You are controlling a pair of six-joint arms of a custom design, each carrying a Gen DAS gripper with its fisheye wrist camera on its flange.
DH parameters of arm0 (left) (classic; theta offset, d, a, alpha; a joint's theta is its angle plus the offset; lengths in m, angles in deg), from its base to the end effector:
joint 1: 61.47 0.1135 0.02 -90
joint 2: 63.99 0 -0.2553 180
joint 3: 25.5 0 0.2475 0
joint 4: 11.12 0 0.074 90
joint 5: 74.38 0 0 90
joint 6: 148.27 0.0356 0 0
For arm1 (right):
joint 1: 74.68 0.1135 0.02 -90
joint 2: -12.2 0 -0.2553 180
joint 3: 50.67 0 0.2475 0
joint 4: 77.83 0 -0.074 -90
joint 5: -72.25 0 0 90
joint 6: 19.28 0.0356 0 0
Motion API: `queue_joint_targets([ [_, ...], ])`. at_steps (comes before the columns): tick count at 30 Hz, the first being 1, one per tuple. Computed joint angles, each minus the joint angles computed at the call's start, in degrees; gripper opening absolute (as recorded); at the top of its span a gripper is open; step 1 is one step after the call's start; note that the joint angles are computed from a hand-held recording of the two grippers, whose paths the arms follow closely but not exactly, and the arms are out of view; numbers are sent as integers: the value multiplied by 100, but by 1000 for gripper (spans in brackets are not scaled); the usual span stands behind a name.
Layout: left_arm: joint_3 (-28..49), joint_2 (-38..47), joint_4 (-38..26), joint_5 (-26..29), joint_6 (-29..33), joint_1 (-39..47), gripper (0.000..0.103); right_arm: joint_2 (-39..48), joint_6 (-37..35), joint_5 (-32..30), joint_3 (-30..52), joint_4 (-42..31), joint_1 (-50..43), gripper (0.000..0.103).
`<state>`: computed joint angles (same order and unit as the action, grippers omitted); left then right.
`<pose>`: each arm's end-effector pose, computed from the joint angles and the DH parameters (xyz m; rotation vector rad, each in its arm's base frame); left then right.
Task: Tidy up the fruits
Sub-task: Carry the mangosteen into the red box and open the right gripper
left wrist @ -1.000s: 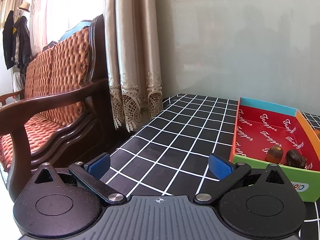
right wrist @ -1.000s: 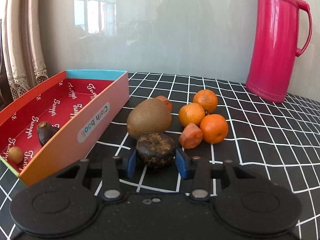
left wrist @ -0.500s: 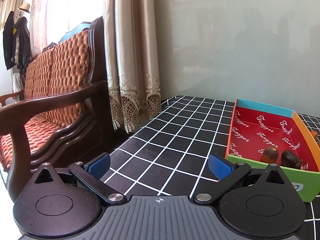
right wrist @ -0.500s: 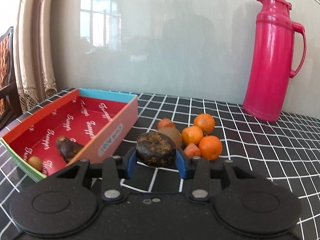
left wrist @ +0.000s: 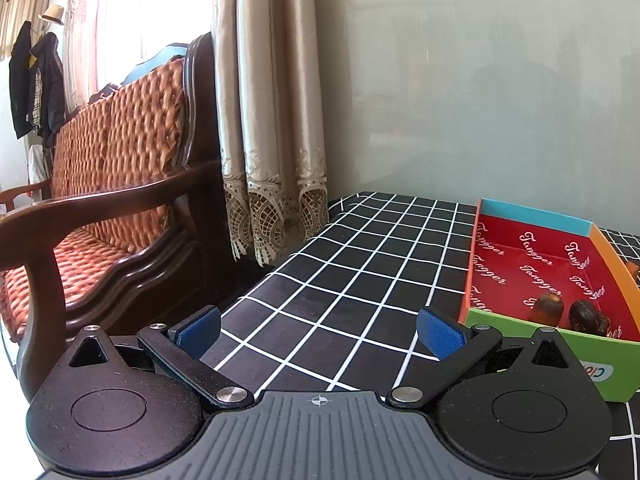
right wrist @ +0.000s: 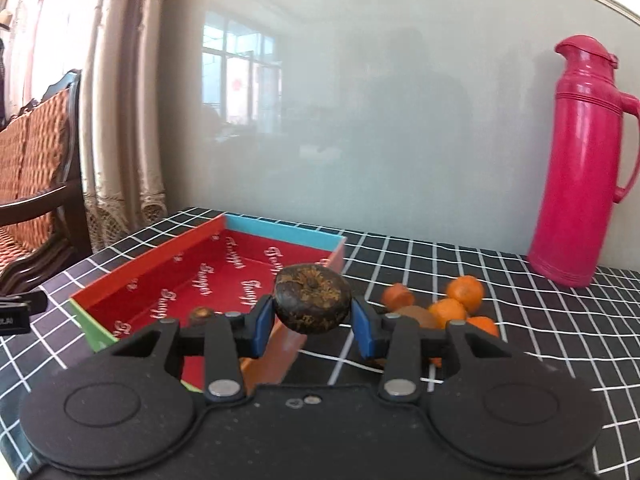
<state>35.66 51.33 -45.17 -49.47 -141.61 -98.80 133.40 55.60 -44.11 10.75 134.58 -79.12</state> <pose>0.2397 -0.1422 0.0547 -0.8247 1.8899 0.6233 0.3710 -0.0130 0.0693 -0.4661 1.9493 0.2529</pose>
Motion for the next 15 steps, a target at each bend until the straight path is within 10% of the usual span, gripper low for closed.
queue_joint_targets([
  [15, -503, -335, -555, -127, -810, -120, 103, 102, 157, 181, -113, 197, 598, 40],
])
